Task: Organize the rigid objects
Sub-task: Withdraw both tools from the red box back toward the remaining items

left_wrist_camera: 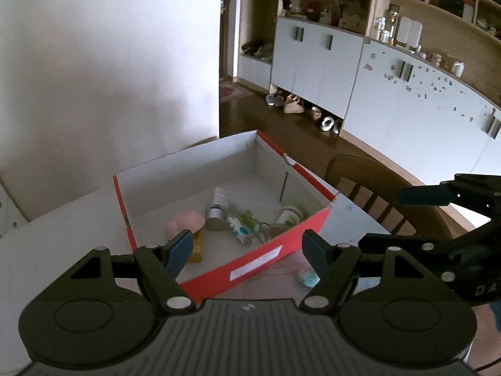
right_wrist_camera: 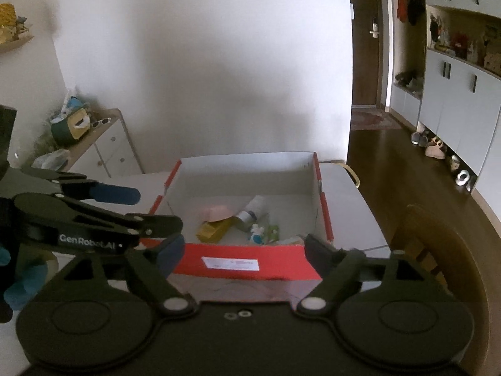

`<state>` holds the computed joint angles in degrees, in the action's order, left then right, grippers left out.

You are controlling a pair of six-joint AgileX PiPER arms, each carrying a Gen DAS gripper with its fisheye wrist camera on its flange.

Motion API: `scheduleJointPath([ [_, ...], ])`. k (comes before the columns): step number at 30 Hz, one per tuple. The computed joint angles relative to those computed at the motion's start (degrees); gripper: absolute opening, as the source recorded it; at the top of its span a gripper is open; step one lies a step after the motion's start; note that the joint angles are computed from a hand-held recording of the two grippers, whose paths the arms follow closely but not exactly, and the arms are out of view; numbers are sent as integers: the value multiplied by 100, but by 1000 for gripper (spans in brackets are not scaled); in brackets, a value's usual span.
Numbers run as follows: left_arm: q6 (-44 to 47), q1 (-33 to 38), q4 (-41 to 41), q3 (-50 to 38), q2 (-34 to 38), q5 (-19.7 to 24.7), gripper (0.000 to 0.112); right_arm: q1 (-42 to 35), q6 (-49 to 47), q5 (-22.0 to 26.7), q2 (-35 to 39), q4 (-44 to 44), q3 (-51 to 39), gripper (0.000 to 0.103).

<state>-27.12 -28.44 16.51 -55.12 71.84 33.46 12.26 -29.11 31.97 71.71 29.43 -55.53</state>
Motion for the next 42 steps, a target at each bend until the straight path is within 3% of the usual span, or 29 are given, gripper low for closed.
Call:
scheduleJointPath([
  [12, -811, -574, 539, 710, -1001, 138, 79, -108, -4, -44, -1108, 196, 809, 101],
  [21, -1686, -1171, 1200, 1165, -1563, 248, 80, -294, -279, -103, -1818, 530, 1438, 103],
  [24, -2026, -1359, 1441, 1323, -1714, 293, 80, -162, 21, -271, -2012, 219, 1668, 103],
  [32, -2937, -1726, 2022, 1966, -1925, 153, 84, -103, 137, -411, -2389, -110, 2339, 103],
  [37, -3357, -1852, 2183, 2451, -1938, -201, 85, -159, -6, -470, -2446, -104, 2643, 102],
  [41, -4446, -2220, 3016, 2798, -1799, -293, 103, -127, -32, -589, -2474, -120, 2891, 102],
  [42, -4678, -2287, 3179, 2849, -1749, -298, 103, -109, -52, -611, -2481, -107, 2961, 102],
])
